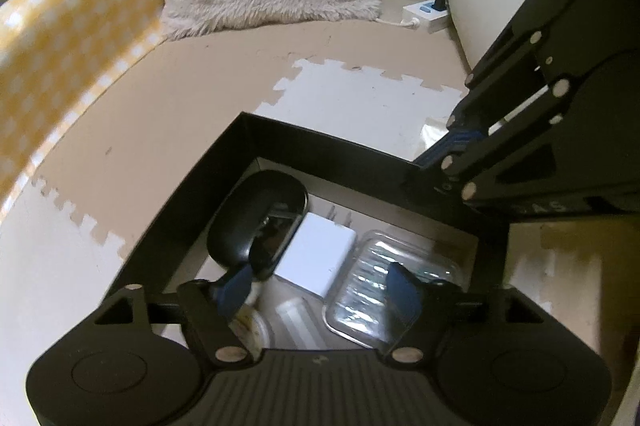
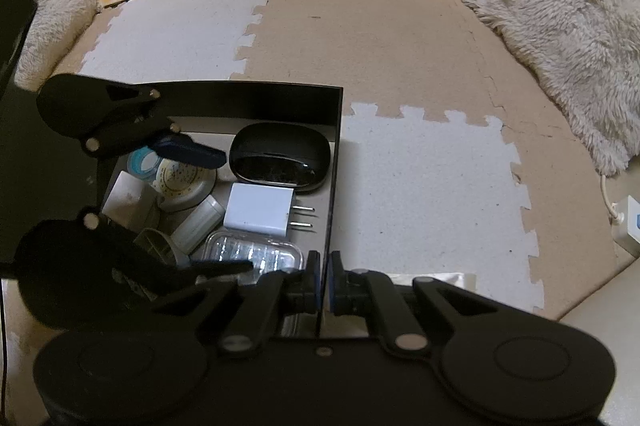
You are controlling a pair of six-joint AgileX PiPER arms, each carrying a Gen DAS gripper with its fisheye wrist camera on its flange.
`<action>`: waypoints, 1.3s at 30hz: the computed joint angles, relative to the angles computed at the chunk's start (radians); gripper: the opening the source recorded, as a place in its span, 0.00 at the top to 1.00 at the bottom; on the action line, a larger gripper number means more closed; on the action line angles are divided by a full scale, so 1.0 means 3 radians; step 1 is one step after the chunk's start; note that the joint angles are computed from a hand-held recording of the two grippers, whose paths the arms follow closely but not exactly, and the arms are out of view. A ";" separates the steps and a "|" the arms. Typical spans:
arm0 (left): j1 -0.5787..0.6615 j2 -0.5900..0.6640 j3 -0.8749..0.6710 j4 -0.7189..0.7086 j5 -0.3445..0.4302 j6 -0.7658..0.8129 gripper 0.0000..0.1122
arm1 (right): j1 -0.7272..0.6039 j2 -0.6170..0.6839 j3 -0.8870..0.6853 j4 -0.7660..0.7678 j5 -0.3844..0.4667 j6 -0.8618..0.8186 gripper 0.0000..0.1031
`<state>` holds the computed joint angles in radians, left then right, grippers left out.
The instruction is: Organize rigid objects
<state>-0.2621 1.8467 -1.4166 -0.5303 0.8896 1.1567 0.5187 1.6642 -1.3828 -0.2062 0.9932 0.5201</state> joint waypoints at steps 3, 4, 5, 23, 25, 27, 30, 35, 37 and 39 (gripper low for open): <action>-0.0003 -0.0070 0.0037 0.0062 0.0034 -0.0132 0.22 | -0.0001 0.0001 -0.0003 0.0000 0.0002 -0.0001 0.96; 0.0004 -0.0102 0.0061 0.0054 0.0041 -0.0143 0.21 | -0.0001 0.0001 -0.0003 0.0000 0.0002 -0.0001 0.96; 0.0014 -0.0135 0.0084 0.0049 0.0049 -0.0152 0.19 | -0.0008 -0.0001 0.0001 0.0010 -0.0004 -0.0003 0.96; 0.0213 -0.1018 0.0802 0.0087 -0.0233 -0.0915 0.08 | 0.0152 -0.0152 -0.0013 -0.0334 0.0074 0.0278 0.74; 0.0227 -0.1141 0.0885 0.0124 -0.0267 -0.1044 0.08 | 0.0193 -0.0187 -0.0036 -0.0371 0.0104 0.0312 0.71; 0.0256 -0.1282 0.0966 0.0145 -0.0288 -0.1181 0.08 | 0.0237 -0.0216 -0.0069 -0.0414 0.0174 0.0377 0.66; 0.0297 -0.1484 0.1053 0.0174 -0.0269 -0.1435 0.08 | 0.0314 -0.0281 -0.0108 -0.0505 0.0290 0.0516 0.64; 0.0259 -0.1909 0.1179 0.0373 -0.0255 -0.1930 0.08 | 0.0440 -0.0499 -0.0149 -0.0517 0.0428 0.0620 0.60; 0.0215 -0.2061 0.1176 0.0512 -0.0222 -0.2202 0.08 | 0.0520 -0.0595 -0.0169 -0.0554 0.0501 0.0665 0.59; 0.0154 -0.2233 0.1180 0.0660 -0.0186 -0.2457 0.08 | 0.0616 -0.0708 -0.0189 -0.0597 0.0570 0.0712 0.56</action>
<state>-0.2160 1.1769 -1.0626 -0.3323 0.8338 0.4195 0.7034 1.4517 -1.4394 -0.3852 1.1641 0.7336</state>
